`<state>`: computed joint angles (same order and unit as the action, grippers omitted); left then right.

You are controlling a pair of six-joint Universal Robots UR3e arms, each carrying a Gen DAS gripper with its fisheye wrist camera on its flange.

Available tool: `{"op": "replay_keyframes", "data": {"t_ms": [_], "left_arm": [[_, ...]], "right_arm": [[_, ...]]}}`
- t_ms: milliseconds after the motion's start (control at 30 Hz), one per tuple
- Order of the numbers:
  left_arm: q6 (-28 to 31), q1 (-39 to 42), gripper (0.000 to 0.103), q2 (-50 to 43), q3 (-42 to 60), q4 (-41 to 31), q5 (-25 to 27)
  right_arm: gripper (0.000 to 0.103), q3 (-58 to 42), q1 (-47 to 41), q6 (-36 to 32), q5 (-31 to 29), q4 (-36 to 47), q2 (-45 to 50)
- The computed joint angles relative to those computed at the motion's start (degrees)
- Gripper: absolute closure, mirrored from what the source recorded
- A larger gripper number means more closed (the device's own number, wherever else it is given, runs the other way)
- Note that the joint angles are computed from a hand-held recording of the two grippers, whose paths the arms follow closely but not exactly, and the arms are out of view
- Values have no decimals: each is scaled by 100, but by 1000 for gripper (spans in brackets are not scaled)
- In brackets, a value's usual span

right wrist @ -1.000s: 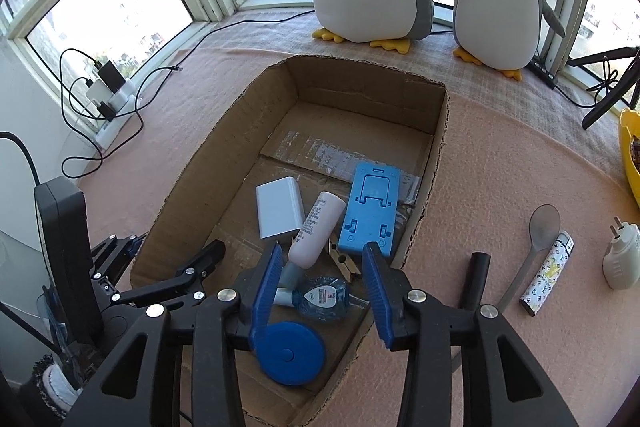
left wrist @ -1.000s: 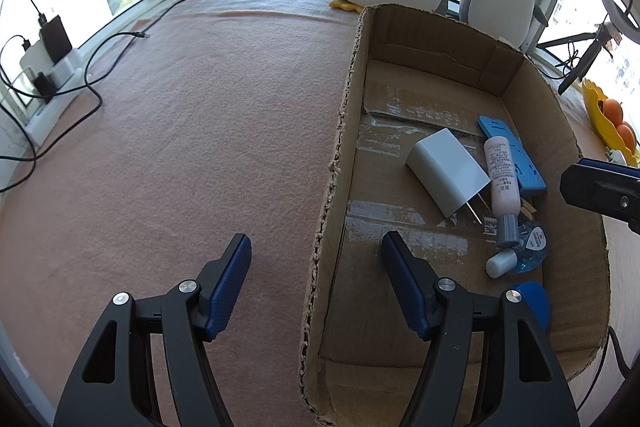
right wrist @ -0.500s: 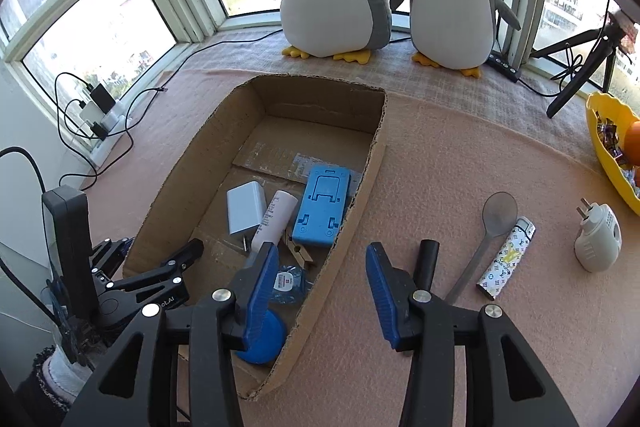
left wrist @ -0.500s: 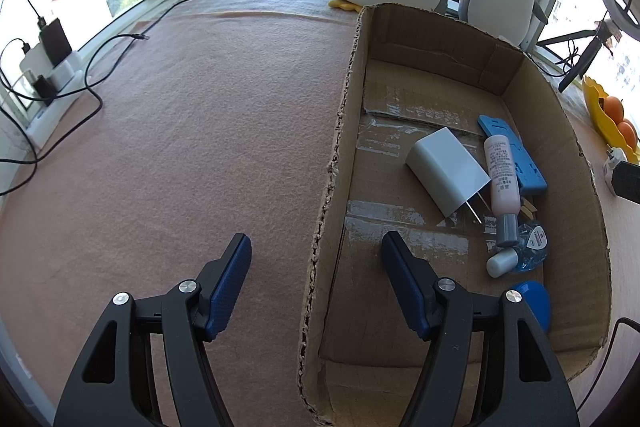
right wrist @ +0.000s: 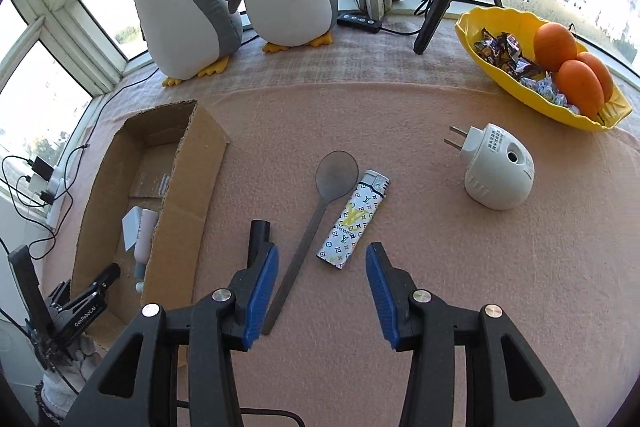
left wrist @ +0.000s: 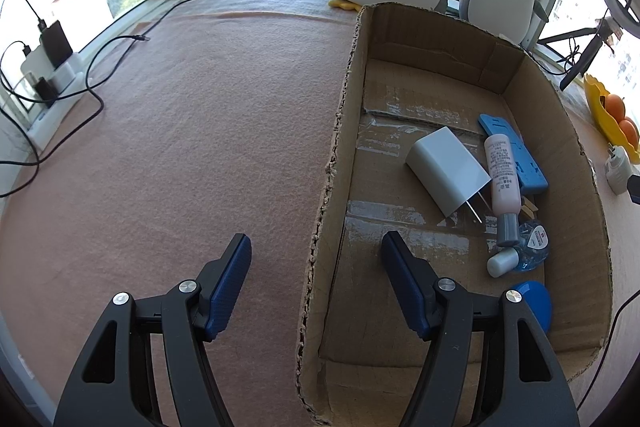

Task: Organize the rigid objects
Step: 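Carry the pink lotion tube with the right tool into the box and release, then move the right tool to the patterned lighter and grasp it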

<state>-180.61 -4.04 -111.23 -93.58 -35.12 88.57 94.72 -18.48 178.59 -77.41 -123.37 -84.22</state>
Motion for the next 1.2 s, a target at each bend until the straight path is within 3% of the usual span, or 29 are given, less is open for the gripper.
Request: {"op": "replay_keyframes", "data": {"t_ms": [333,733,1200], "left_arm": [[0,9,34,0,1,-3,-11],[-38,17,34,3,-30,22,-36],[-49,11,34,3,-28,19,-32]], "right_arm": [[62,-730,-133,302,87,345,917],[71,-875,286,509,-547,42,1521],[75,-1321,452,244,-964,395,1743]]}}
